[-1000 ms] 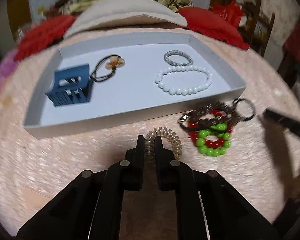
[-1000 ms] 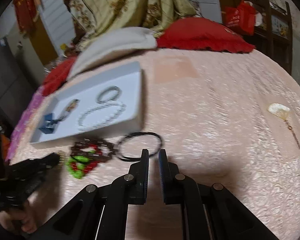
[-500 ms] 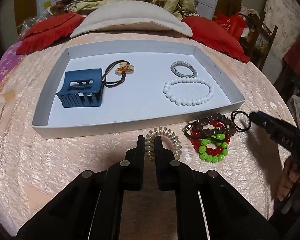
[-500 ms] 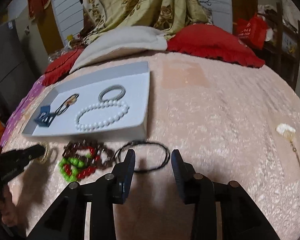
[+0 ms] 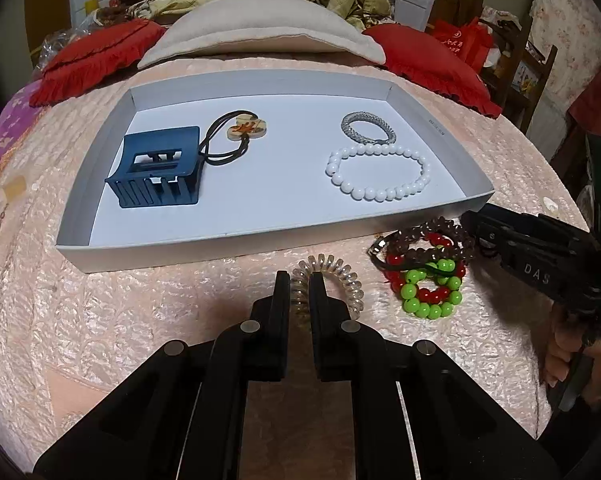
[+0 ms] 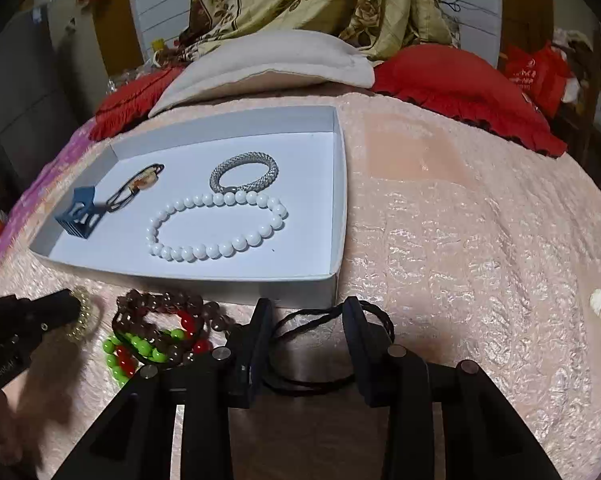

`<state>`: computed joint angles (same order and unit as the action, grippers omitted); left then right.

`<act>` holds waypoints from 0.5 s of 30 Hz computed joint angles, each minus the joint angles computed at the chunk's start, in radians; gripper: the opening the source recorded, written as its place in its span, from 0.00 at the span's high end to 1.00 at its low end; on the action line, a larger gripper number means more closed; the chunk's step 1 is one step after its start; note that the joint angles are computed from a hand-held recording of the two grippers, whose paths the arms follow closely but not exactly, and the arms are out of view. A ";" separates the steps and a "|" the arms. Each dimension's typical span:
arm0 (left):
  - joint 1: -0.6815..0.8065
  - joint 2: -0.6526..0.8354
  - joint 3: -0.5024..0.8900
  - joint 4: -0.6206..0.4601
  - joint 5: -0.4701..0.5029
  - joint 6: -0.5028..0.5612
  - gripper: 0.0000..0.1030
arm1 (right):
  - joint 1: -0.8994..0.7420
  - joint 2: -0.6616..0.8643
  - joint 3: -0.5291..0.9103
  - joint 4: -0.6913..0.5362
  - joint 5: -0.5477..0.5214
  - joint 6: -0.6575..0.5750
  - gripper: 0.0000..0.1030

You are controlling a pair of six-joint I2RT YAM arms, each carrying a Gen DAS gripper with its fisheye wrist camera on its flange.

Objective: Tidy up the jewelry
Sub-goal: 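Grasp the clear spiral hair tie with the left tool while the right tool grasps the black hair ties, then carry the spiral tie and black hair ties into the box and open both tools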

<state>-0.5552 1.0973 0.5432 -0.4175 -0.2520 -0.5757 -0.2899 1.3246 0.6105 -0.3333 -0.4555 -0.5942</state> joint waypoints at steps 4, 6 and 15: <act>0.004 -0.002 0.001 0.000 0.001 -0.001 0.92 | -0.026 -0.010 -0.007 -0.005 -0.008 -0.025 0.93; -0.001 -0.004 0.003 -0.002 0.000 -0.003 0.92 | -0.055 -0.011 -0.007 -0.013 -0.021 -0.028 0.97; 0.013 -0.070 -0.002 -0.027 0.006 0.002 0.92 | -0.275 -0.129 0.053 -0.283 -0.298 -0.155 0.97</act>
<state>-0.5420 1.0272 0.5410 -0.4448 -0.2460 -0.5736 -0.5652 1.1958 0.6631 -0.6166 -0.7535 -0.7491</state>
